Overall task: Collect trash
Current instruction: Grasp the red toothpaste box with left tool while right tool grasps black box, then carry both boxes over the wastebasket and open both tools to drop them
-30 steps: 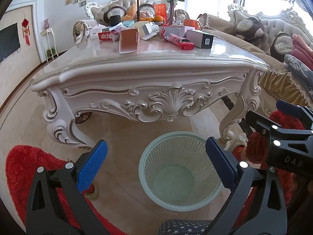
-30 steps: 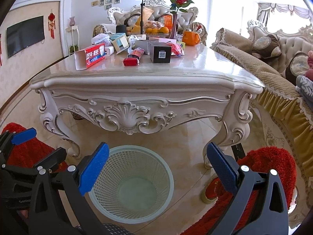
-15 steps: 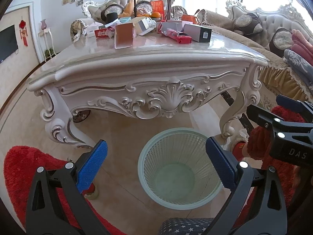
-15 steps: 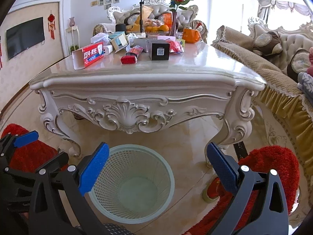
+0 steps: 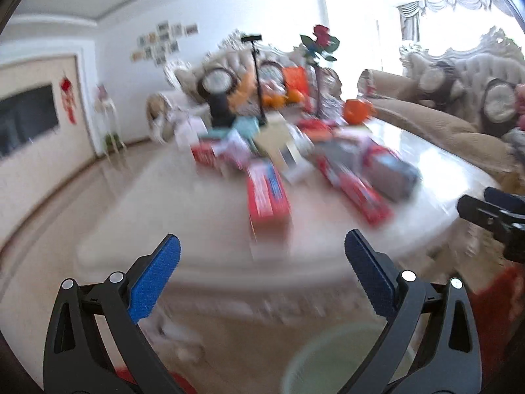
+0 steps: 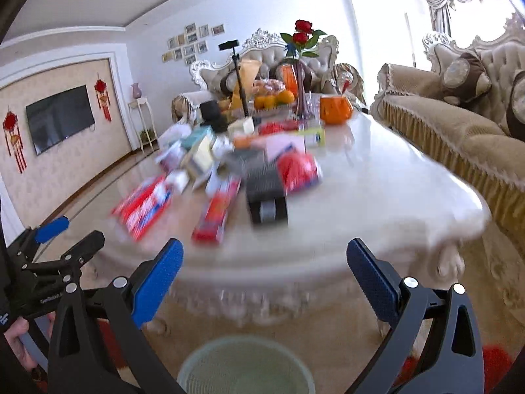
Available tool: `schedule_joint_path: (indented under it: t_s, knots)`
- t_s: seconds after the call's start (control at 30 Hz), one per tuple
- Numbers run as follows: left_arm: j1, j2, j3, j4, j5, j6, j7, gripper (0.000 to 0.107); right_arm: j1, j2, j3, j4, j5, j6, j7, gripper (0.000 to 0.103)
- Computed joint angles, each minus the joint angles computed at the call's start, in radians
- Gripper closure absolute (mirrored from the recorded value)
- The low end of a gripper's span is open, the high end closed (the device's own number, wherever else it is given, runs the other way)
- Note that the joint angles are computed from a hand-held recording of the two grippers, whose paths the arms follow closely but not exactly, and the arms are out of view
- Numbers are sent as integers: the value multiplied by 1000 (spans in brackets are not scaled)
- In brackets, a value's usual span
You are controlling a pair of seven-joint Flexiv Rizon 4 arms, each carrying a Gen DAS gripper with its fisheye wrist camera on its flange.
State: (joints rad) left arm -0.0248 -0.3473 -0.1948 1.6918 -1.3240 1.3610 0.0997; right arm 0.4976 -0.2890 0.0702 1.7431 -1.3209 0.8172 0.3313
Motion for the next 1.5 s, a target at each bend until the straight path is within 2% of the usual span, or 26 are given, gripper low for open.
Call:
schedule_joint_path:
  t_s: [0.1,0.13,0.2,0.27,0.33,0.37,0.43,0.47,0.5,0.53,0.57,0.67,0.77,0.87,0.97,1.03,1.1,1.2,1.27,1.37,1.5]
  knots:
    - [-20,-87,10,-104,153,17,-144,10,-30,-48,-22,-71,56,46,-99,7]
    - [-36,-123,46,-145,264,-11,-254,10,-37,-67,-27,-96,92,56,-148,7]
    - [-52,-174,102,-212,413,-98,-402,10,-45,-98,-36,-132,162,78,-238,7]
    - [-50,-206,112,-250,485,-137,-468,10,-48,-127,-43,-164,234,87,-328,7]
    - [-47,-228,110,-270,536,-135,-509,10,-37,-148,-54,-187,285,73,-392,9]
    - [-43,-238,112,-284,565,-150,-532,10,-31,-160,-59,-197,307,69,-419,12]
    - [-31,-260,112,-325,609,-202,-595,10,-35,-181,-61,-214,364,88,-479,32]
    - [-23,-266,106,-338,623,-220,-622,12,-37,-186,-62,-214,391,102,-497,37]
    - [-15,-274,101,-352,642,-240,-642,31,-37,-192,-62,-221,422,104,-519,47]
    - [-2,-279,92,-366,658,-274,-656,58,-26,-188,-80,-213,412,108,-511,60]
    - [11,-285,84,-381,672,-309,-672,70,-22,-184,-86,-206,416,114,-508,64]
    - [33,-303,63,-414,724,-334,-709,71,-18,-163,-102,-179,410,158,-467,64]
    - [72,-291,18,-405,724,-332,-718,71,-17,-134,-106,-154,386,188,-436,64]
    - [144,-217,-54,-321,623,-331,-655,71,-18,-68,-110,-91,326,262,-348,64]
    - [225,-89,-127,-161,413,-322,-452,71,-11,15,-94,-17,198,279,-231,64]
    - [255,6,-130,-44,294,-351,-314,71,-17,51,-65,23,135,289,-163,64]
    - [272,94,-99,73,231,-437,-227,71,-25,79,-26,72,96,306,-80,64]
    - [253,159,-31,201,277,-521,-168,71,-21,81,31,131,107,297,-10,64]
    - [220,156,5,251,336,-502,-163,71,-16,49,61,161,194,313,-4,64]
    - [173,91,68,263,505,-541,-289,71,0,-2,72,183,318,335,-22,64]
    - [114,14,121,233,622,-535,-356,71,29,-75,87,156,501,291,-165,64]
